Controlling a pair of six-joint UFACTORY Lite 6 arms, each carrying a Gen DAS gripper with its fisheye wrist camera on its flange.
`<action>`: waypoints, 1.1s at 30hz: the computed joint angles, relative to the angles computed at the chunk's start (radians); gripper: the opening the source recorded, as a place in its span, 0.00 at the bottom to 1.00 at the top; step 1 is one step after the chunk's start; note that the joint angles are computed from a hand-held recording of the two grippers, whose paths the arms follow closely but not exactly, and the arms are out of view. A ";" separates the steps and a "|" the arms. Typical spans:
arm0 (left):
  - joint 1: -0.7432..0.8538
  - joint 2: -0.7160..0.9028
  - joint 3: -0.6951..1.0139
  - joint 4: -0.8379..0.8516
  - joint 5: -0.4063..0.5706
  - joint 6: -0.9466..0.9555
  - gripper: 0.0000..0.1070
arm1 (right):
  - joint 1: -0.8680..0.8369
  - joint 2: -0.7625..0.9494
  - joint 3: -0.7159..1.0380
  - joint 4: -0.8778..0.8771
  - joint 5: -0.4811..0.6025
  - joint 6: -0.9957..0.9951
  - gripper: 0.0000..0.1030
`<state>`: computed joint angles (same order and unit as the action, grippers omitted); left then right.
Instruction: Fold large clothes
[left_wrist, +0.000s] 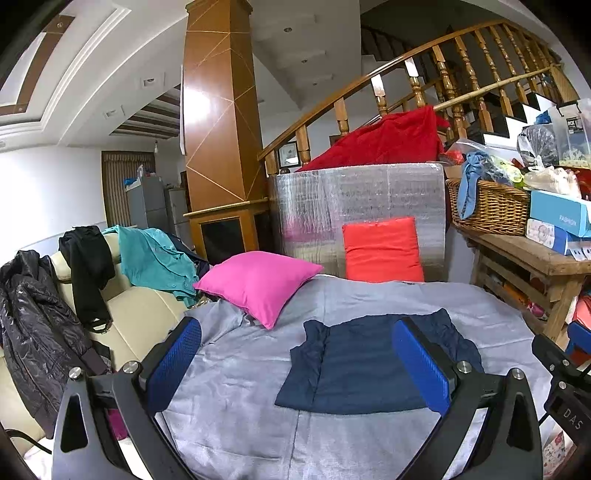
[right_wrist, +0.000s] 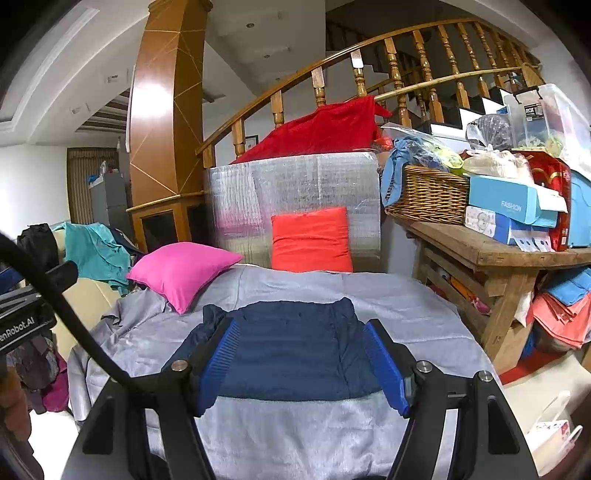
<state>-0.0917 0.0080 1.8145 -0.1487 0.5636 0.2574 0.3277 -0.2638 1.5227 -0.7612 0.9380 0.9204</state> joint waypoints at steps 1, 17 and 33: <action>0.002 -0.003 0.000 -0.006 0.002 0.004 0.96 | -0.001 0.000 0.003 0.001 0.000 -0.001 0.71; 0.031 -0.033 0.002 -0.077 0.016 0.064 0.96 | 0.021 0.006 0.041 -0.012 0.021 -0.010 0.71; 0.039 -0.049 0.030 -0.084 0.042 0.067 0.96 | 0.074 0.016 0.107 -0.052 0.079 0.001 0.72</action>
<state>-0.0532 -0.0409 1.8445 -0.2325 0.6053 0.3245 0.4017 -0.2474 1.6295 -0.8132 1.0173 0.9218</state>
